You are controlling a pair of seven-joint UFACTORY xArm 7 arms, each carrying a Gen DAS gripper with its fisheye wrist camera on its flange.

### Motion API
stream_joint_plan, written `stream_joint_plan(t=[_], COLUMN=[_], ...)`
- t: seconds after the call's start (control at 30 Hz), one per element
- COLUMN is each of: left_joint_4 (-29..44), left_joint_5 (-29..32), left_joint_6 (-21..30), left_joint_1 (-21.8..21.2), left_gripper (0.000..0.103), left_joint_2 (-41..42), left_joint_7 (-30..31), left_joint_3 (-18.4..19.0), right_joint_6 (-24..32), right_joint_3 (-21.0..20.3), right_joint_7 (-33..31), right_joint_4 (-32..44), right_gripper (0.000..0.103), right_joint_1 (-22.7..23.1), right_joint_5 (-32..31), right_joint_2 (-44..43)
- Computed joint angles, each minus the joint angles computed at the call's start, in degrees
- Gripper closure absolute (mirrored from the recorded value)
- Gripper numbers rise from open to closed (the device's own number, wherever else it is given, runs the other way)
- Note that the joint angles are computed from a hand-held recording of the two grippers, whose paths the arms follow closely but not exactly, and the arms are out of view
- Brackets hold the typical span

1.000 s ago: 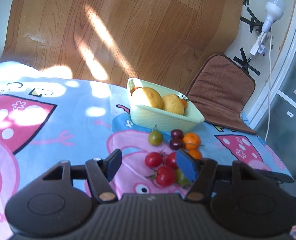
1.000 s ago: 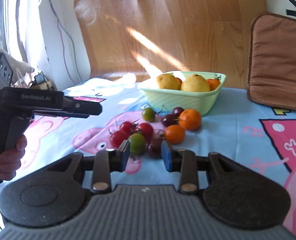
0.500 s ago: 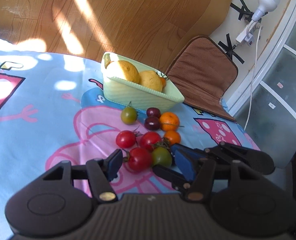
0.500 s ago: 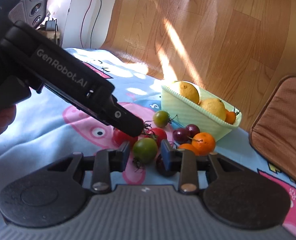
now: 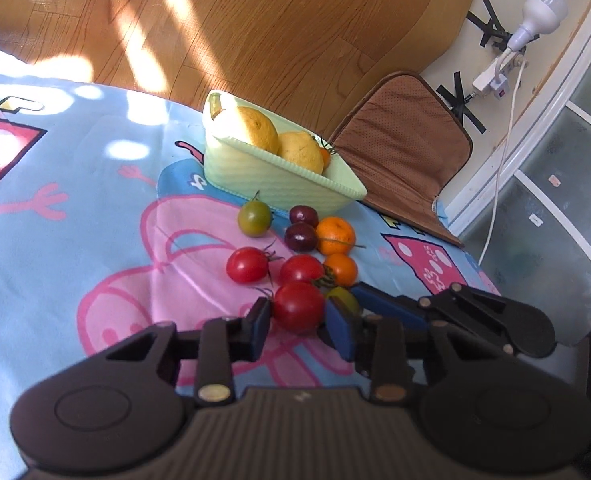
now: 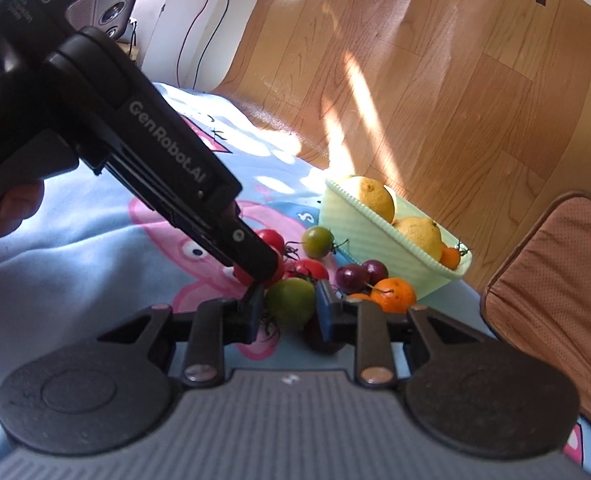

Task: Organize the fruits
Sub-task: 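Grasp a green tomato with the right gripper while the left grasps a red tomato, then carry both tomatoes over the basket and open both grippers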

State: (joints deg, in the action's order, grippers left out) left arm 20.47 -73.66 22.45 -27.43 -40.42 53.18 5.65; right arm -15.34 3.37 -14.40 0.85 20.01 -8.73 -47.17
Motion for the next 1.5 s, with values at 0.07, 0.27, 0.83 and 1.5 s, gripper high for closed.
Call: stream_joint_plan(t=[0.07, 0.27, 0.83, 1.5], left_joint_4=[-0.59, -1.79, -2.47, 17.25], left_joint_5=[0.13, 1.60, 12.75, 22.33], left_joint_6=[0.37, -0.54, -16.33, -19.42], left_joint_1=[0.38, 1.01, -9.10, -27.96], left_gripper=[0.075, 0.077, 0.060, 0.065], left_joint_2=[-1.45, -4.18, 1.72, 7.50], left_joint_7=[-0.66, -2.64, -9.38, -13.76], left_joint_3=[0.18, 0.01, -3.55, 20.58], right_joint_6=[-0.33, 0.24, 12.62, 0.49], right_joint_3=[-0.48, 1.50, -3.64, -30.24], right_joint_7=[1.02, 3.49, 7.29, 3.12], right_joint_4=[-0.91, -1.62, -6.55, 16.20], right_gripper=[0.072, 0.072, 0.072, 0.072], right_joint_1=[0.84, 0.70, 1.46, 18.65], right_joint_5=[0.46, 1.02, 4.76, 10.48], right_joint_2=[-1.93, -3.66, -20.17, 4.05])
